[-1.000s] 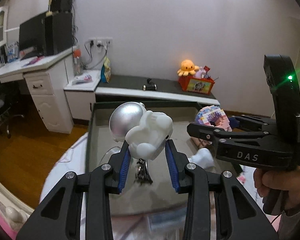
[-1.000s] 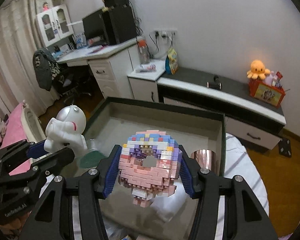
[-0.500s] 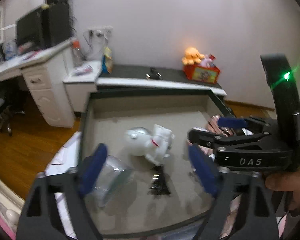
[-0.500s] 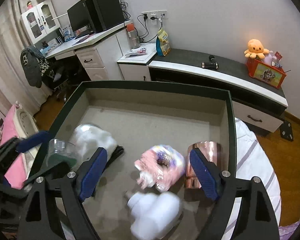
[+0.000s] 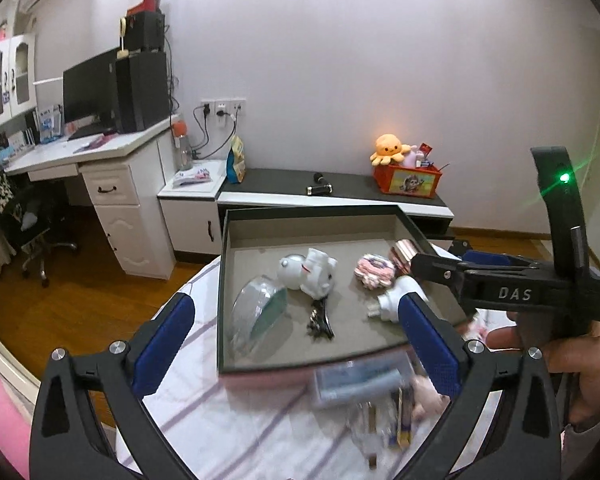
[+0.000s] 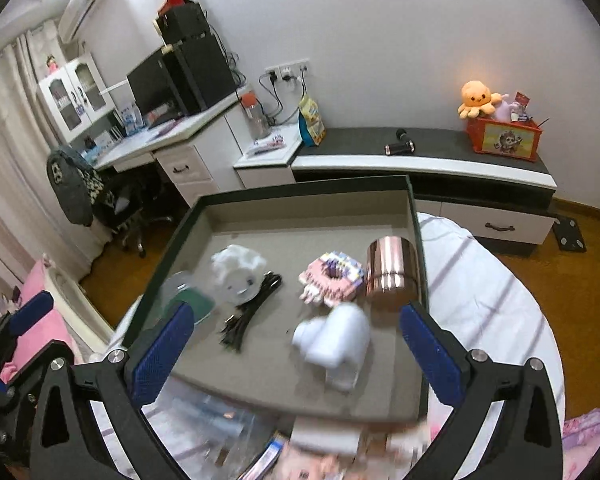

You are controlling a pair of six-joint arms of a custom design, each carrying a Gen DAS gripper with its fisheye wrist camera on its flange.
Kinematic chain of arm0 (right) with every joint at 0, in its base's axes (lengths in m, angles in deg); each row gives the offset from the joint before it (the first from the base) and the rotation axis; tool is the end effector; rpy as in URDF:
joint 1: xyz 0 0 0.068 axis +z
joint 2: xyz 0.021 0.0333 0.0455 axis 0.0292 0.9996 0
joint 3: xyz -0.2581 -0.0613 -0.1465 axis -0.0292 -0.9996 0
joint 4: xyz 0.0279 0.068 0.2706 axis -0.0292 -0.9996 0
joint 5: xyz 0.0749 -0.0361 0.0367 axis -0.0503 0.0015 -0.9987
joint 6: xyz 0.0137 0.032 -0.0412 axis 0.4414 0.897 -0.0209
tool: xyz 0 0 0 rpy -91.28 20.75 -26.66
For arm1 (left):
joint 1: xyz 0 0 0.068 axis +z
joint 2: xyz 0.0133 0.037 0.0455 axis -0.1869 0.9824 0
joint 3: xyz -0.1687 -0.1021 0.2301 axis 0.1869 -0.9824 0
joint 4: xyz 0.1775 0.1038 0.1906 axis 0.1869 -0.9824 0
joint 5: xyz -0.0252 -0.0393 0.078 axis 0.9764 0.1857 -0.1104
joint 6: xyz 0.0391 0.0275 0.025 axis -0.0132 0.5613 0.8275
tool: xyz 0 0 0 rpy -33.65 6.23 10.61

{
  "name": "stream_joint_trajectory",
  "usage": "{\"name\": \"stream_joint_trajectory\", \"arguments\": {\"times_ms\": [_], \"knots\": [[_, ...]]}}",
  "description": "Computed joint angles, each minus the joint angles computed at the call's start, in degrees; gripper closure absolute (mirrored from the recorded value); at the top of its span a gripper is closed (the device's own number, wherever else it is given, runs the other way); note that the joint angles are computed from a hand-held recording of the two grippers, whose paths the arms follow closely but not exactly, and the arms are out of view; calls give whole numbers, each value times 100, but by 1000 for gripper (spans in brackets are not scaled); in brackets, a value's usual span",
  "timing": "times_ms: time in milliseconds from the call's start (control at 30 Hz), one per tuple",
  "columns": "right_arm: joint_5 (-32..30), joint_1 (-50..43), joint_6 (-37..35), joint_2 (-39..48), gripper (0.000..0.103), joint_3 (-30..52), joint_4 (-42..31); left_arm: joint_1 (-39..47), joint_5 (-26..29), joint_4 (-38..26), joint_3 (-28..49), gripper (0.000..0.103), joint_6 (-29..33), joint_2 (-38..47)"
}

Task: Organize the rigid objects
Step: 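Lower the donut and plush toy into the tray box and open both tools, then withdraw both tools from the tray box back over the table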

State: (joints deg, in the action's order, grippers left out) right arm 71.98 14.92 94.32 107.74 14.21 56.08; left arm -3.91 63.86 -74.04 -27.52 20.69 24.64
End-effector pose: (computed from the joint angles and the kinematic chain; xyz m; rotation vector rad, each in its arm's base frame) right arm 0.3031 0.0671 0.2888 0.2426 2.2642 0.1991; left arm 0.2945 0.0174 0.2928 0.5207 2.1545 -0.3488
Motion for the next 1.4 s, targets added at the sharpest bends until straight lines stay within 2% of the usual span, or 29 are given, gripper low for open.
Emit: {"name": "stream_joint_trajectory", "arguments": {"times_ms": [267, 500, 667, 833, 1033, 1400], "knots": [[1008, 972, 698, -1402, 0, -857, -416, 798, 436, -552, -481, 0, 331, -1102], [2590, 2467, 1642, -2311, 0, -1257, -1273, 1563, 809, -1174, -872, 0, 716, -1780], [3715, 3566, 2508, -2464, 0, -1198, -2104, 1961, 975, -1579, -1186, 0, 1002, -2234], [4715, 4688, 3751, -2213, 0, -977, -3186, 2383, 1187, -1910, -1283, 0, 1353, -2450], [4967, 5131, 4296, -2022, 0, -858, -3657, 2675, 1332, -2186, -1319, 0, 1638, -2547], [4995, 5208, 4385, -1980, 0, -838, -3708, 2824, 1425, -2296, -1319, 0, 1749, -2577]]}}
